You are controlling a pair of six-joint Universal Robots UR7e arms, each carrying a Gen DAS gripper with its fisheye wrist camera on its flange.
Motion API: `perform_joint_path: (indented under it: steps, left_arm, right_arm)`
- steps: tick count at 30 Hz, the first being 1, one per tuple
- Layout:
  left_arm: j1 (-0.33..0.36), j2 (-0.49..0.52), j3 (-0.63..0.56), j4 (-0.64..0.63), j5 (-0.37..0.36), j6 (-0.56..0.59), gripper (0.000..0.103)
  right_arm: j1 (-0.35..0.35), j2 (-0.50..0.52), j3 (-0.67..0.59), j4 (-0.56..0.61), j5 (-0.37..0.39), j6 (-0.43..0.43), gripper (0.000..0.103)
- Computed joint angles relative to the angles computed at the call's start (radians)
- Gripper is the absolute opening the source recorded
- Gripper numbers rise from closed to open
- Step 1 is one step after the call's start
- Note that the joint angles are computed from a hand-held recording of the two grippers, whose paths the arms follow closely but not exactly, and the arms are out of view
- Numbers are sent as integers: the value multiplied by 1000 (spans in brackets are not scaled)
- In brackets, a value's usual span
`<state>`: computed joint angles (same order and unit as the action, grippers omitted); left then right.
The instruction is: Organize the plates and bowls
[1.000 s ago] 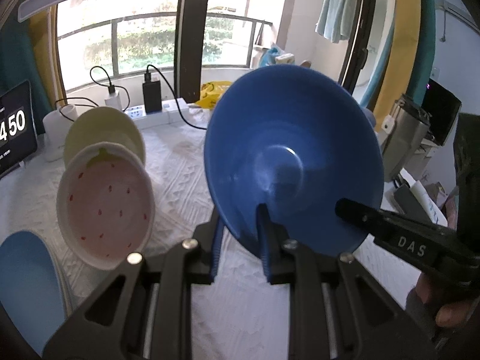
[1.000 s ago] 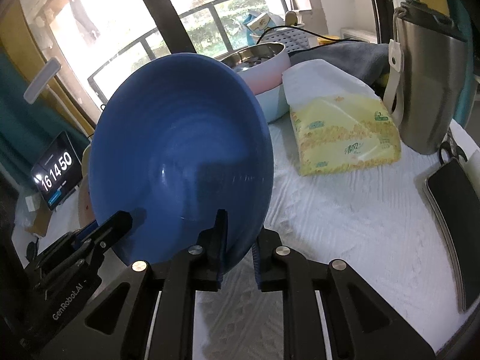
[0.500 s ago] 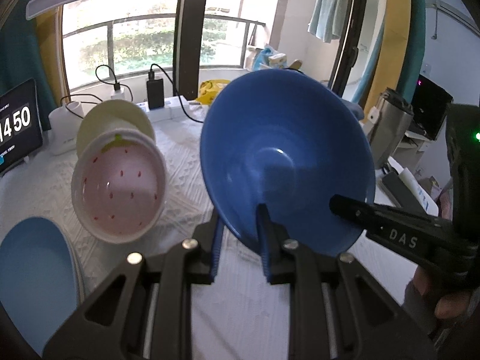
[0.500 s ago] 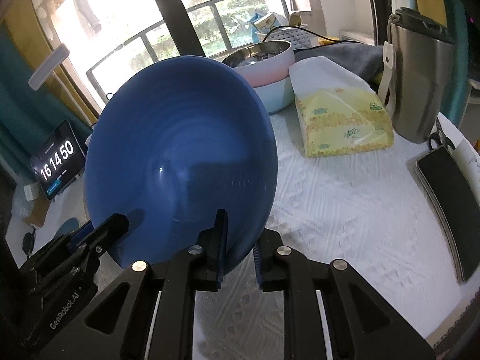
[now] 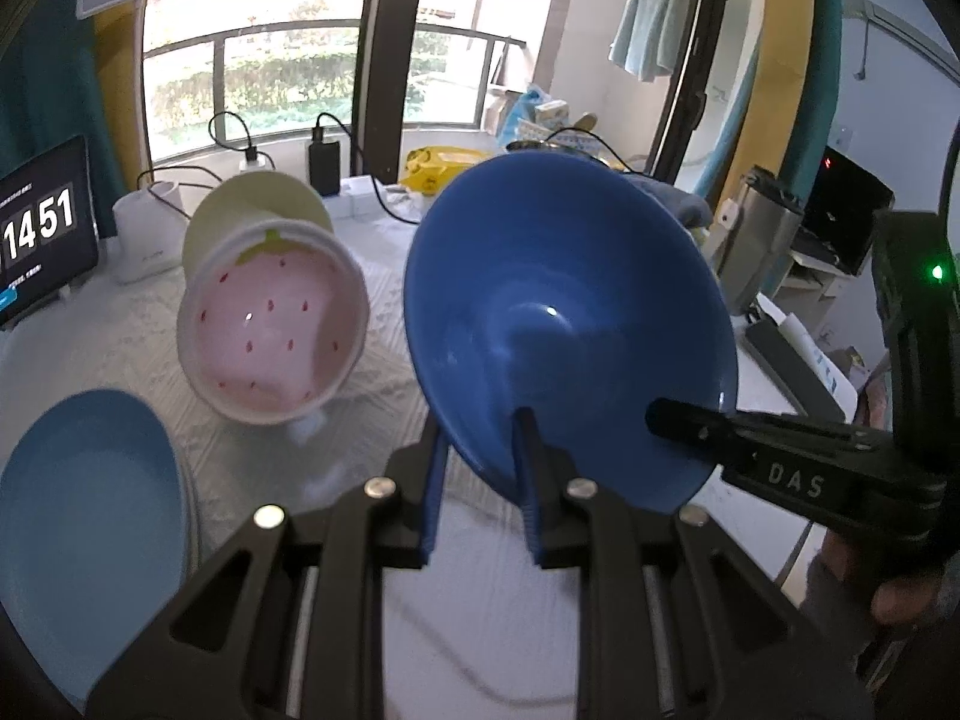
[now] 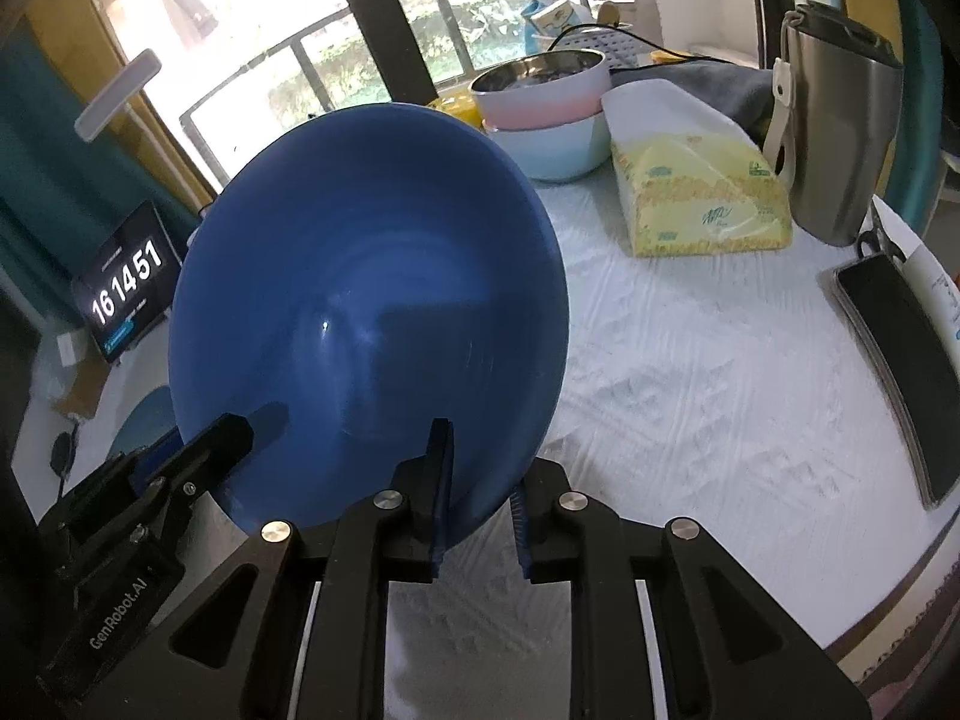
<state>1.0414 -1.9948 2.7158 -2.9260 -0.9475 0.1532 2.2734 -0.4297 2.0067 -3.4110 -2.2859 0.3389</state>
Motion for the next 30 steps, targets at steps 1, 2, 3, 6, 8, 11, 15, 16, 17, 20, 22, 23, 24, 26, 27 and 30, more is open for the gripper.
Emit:
perform_joint_path:
  steps: [1, 2, 3, 6, 8, 11, 15, 16, 17, 20, 22, 23, 24, 26, 27, 30]
  left_arm:
    - [0, -14, 2, 13, 1, -4, 22]
    - [2, -32, 4, 29, 0, -6, 22]
    - [2, -41, 3, 40, 0, -8, 22]
    - [5, -78, 6, 73, -3, -12, 22]
    - [5, -101, 7, 102, -2, -19, 22]
    - [7, -125, 4, 146, -1, -32, 22]
    - [4, -177, 5, 202, -1, -43, 22]
    - [3, -190, 6, 211, 0, -43, 22]
    - [5, -202, 5, 227, -1, -47, 22]
    - [11, -226, 2, 262, -4, -54, 22]
    - [16, -239, 0, 282, -7, -56, 22]
    - [16, -245, -1, 293, -7, -58, 22]
    - [18, -249, -2, 304, -7, -58, 22]
    - [22, -256, -3, 319, -11, -59, 22]
    - [25, -260, -5, 327, -14, -60, 22]
    - [26, -268, -7, 348, -15, -68, 22]
  right_arm:
    - [4, 2, -2, 15, 1, 5, 22]
    - [8, 3, -6, 30, 1, 10, 22]
    - [12, 5, -8, 43, 1, 15, 23]
    - [20, 5, -13, 74, 6, 26, 25]
    - [26, 3, -17, 102, 10, 38, 27]
    - [34, 1, -22, 138, 15, 56, 32]
    - [42, -2, -23, 171, 25, 80, 33]
    - [45, 0, -22, 171, 29, 82, 33]
    - [47, 2, -22, 176, 32, 86, 33]
    - [51, 2, -24, 204, 43, 106, 33]
    - [56, 2, -24, 211, 43, 112, 33]
    - [58, 1, -24, 216, 43, 116, 33]
    - [60, 0, -23, 220, 43, 120, 34]
    - [64, -4, -19, 221, 43, 125, 34]
    - [66, -6, -18, 222, 42, 126, 34]
    - [75, -8, -16, 232, 37, 132, 34]
